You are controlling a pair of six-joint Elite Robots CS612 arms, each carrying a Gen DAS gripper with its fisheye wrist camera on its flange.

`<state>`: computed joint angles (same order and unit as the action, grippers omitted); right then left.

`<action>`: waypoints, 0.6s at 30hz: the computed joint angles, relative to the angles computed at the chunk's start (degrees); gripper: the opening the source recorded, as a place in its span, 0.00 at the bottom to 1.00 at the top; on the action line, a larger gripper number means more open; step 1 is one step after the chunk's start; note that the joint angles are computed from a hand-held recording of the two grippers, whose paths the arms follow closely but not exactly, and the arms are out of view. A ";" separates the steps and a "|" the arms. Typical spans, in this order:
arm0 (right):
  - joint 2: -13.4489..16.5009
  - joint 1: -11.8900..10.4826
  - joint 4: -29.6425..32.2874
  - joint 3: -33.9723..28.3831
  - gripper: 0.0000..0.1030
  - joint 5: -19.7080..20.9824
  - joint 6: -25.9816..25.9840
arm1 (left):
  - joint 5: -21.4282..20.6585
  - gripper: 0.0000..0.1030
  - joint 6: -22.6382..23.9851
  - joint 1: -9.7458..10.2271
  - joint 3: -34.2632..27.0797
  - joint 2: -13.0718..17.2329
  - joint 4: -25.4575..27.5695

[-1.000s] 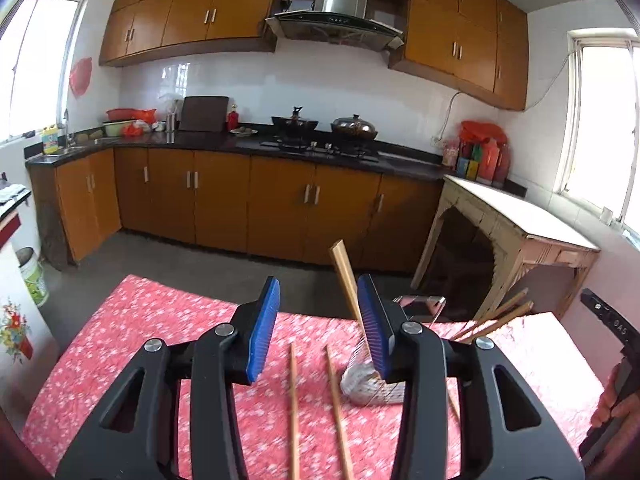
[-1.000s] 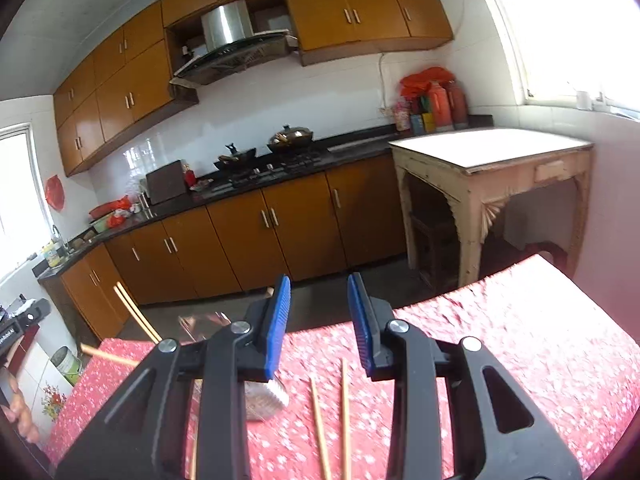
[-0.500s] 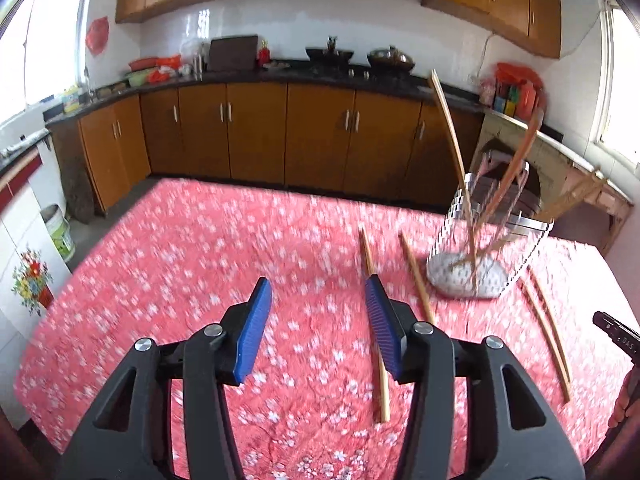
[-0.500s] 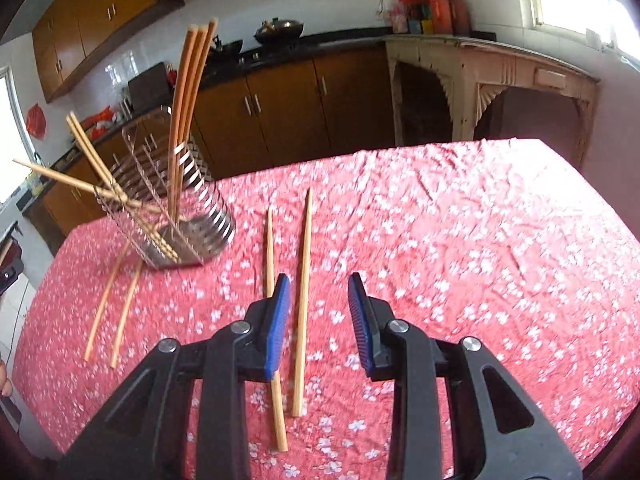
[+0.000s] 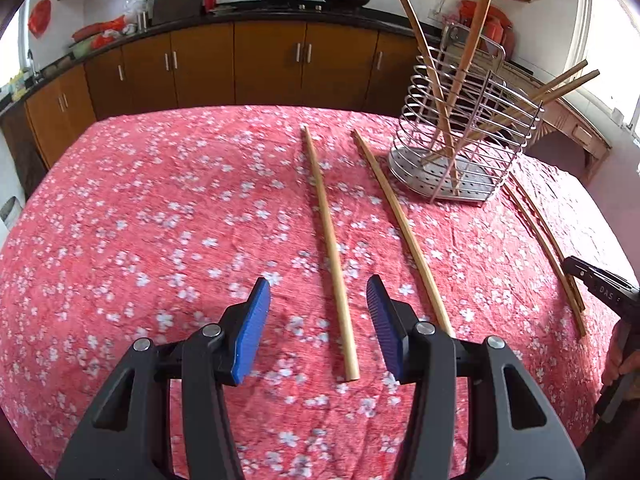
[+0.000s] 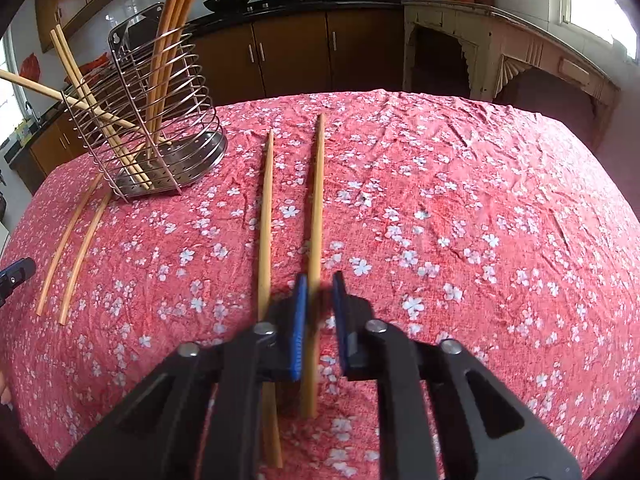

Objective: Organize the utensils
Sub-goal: 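Move the right tool back to the table chopsticks while the left tool follows, then close the right tool on a wooden chopstick while the left tool grasps another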

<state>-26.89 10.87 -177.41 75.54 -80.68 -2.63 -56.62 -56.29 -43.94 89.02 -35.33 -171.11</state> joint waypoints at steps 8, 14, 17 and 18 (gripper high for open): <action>1.50 -1.80 1.15 -3.15 0.07 -0.71 9.59 | -2.59 0.31 0.04 0.55 -3.81 1.75 5.01; 2.49 -2.05 2.07 -5.32 0.07 -2.04 9.57 | -1.88 0.07 -1.45 1.81 -5.22 2.18 7.80; 2.95 -2.36 2.58 -6.35 0.07 -2.57 9.36 | -0.71 0.06 -3.10 2.89 -5.21 2.12 9.02; 2.55 -2.23 2.12 -5.57 0.07 -3.22 9.17 | -0.51 0.06 -3.34 3.20 -5.30 2.13 9.32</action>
